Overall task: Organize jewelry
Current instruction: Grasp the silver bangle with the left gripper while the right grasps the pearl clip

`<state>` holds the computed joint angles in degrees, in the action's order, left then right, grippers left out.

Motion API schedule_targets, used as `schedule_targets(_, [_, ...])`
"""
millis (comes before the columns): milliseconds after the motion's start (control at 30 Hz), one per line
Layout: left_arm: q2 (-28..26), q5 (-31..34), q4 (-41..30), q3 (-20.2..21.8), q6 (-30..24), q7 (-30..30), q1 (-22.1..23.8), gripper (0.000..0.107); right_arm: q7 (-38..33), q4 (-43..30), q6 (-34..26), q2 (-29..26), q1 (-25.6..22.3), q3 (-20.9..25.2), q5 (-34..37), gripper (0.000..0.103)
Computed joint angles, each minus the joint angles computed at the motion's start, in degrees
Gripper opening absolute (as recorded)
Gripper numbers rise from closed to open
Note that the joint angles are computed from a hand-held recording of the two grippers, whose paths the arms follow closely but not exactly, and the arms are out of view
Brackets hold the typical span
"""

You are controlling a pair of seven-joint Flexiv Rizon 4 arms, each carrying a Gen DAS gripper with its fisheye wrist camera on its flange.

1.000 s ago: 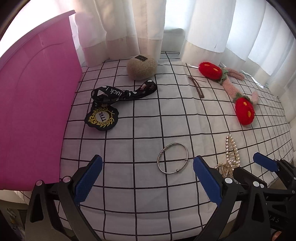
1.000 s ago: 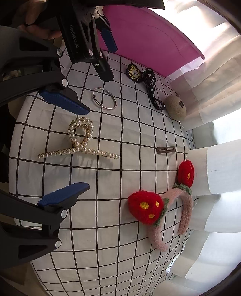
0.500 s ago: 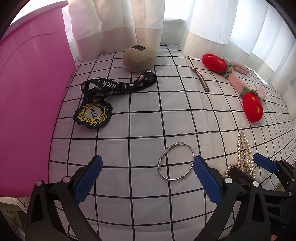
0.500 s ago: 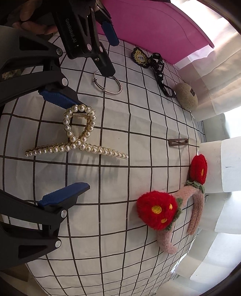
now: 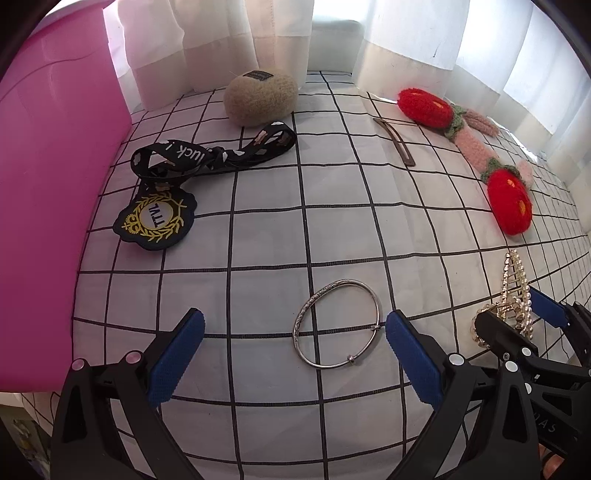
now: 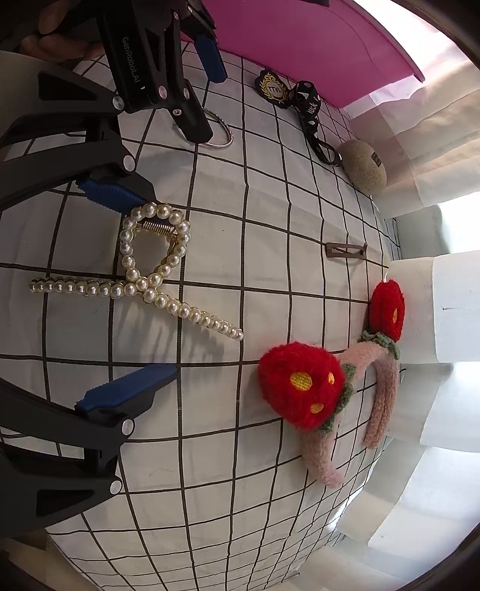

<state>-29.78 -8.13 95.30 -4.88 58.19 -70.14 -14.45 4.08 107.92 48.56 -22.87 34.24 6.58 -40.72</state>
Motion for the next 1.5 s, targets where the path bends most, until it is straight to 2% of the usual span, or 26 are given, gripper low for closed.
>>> schedule_targets(300, [-0.7, 1.1, 0.0, 0.5, 2.3, -1.5, -0.6, 0.097, 1.3, 0.6, 0.9, 0.1, 0.0, -0.4, -1.7, 0.072])
schedule_targets(433, [-0.1, 0.8, 1.2, 0.0, 3.3, -0.8, -0.3, 0.093, 1.0, 0.8, 1.2, 0.2, -0.1, -0.2, -1.7, 0.071])
schedule_targets(500, [0.3, 0.5, 1.6, -0.2, 3.3, -0.4, -0.1, 0.090, 1.0, 0.9, 1.7, 0.2, -0.1, -0.3, -2.1, 0.066])
schedule_targets(533, [0.5, 0.5, 1.7, -0.3, 3.1, -0.4, -0.2, 0.084, 0.7, 0.9, 2.1, 0.2, -0.1, -0.3, -2.3, 0.063])
schedule_targets(667, [1.2, -0.1, 2.1, -0.8, 3.0, 0.6, 0.0, 0.052, 0.4, 0.8, 3.8, -0.1, -0.1, -0.4, -2.7, 0.048])
schedule_targets(733, [1.2, -0.2, 2.0, -0.8, 2.9, 0.9, -0.1, 0.044, 0.2, 0.7, 3.9, -0.2, -0.1, -0.4, -2.6, 0.046])
schedule_targets(1233, [2.9, -1.5, 3.1, -0.4, 3.4, 0.8, 0.9, 0.043, 1.2, 1.6, 5.1, 0.8, 0.1, -0.7, -3.2, 0.046])
schedule_targets(1500, [5.1, -3.5, 4.0, -1.4, 4.4, 2.1, 1.9, 0.043, 0.4, 0.7, 3.4, 2.5, 0.1, -0.4, -4.9, 0.046])
